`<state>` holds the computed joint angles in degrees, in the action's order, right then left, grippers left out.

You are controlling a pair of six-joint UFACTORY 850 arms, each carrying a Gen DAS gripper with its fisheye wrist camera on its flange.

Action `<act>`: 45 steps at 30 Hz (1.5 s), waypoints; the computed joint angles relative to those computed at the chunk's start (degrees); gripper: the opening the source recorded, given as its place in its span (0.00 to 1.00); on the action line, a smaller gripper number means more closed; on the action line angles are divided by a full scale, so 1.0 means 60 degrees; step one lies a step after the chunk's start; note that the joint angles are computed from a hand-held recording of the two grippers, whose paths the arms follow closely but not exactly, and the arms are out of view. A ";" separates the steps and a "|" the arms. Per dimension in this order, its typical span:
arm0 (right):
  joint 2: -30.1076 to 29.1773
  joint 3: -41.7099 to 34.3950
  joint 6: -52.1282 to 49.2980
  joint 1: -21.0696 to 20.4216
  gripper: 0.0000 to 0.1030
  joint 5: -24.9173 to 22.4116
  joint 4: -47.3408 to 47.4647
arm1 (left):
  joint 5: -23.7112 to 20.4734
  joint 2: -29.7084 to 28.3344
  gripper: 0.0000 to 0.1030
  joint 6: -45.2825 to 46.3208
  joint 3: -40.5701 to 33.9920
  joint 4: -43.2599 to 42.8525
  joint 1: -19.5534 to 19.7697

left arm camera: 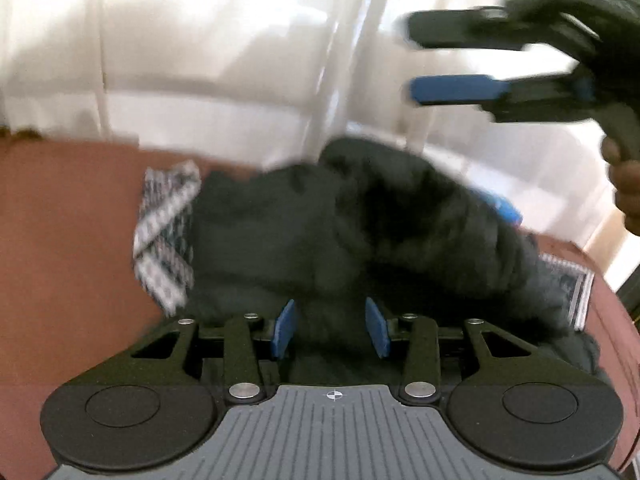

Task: Fold clothes

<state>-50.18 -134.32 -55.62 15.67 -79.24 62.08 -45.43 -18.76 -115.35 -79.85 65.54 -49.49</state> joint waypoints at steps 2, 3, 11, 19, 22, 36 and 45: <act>0.0793 0.1102 -0.0534 -0.0290 0.60 0.0744 0.0857 | 0.0374 0.0105 0.67 0.0294 -0.0133 0.0397 0.0194; 0.1188 0.1669 -0.0807 -0.0438 0.65 0.1158 0.1130 | 0.0576 0.0141 0.73 0.0452 -0.0216 0.0589 0.0294; 0.3605 0.5571 -0.2015 -0.0927 0.69 0.4497 0.0275 | 0.3843 -0.0440 0.78 0.3623 -0.1334 -0.2003 0.1697; 0.4183 0.7200 -0.2478 -0.1006 0.69 0.5586 -0.0064 | 0.4018 -0.1392 0.79 0.7522 -0.2341 -0.6203 0.2186; 0.4055 0.7199 -0.2477 -0.0996 0.69 0.5719 -0.0160 | 0.4305 -0.1580 0.77 0.6985 -0.2402 -0.6222 0.2300; 0.3135 0.6789 -0.2803 -0.0911 0.69 0.4854 -0.0381 | 0.2096 -0.1463 0.25 0.5037 -0.1882 -0.4933 0.2389; 0.3551 0.6936 -0.3876 -0.1677 0.69 0.4677 0.0170 | -0.0093 -0.0972 0.52 0.4751 -0.1932 -0.3706 0.1909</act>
<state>-28.88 -92.71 -78.88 5.61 -51.18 63.10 -45.99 -24.59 -86.85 -91.44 43.30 -38.04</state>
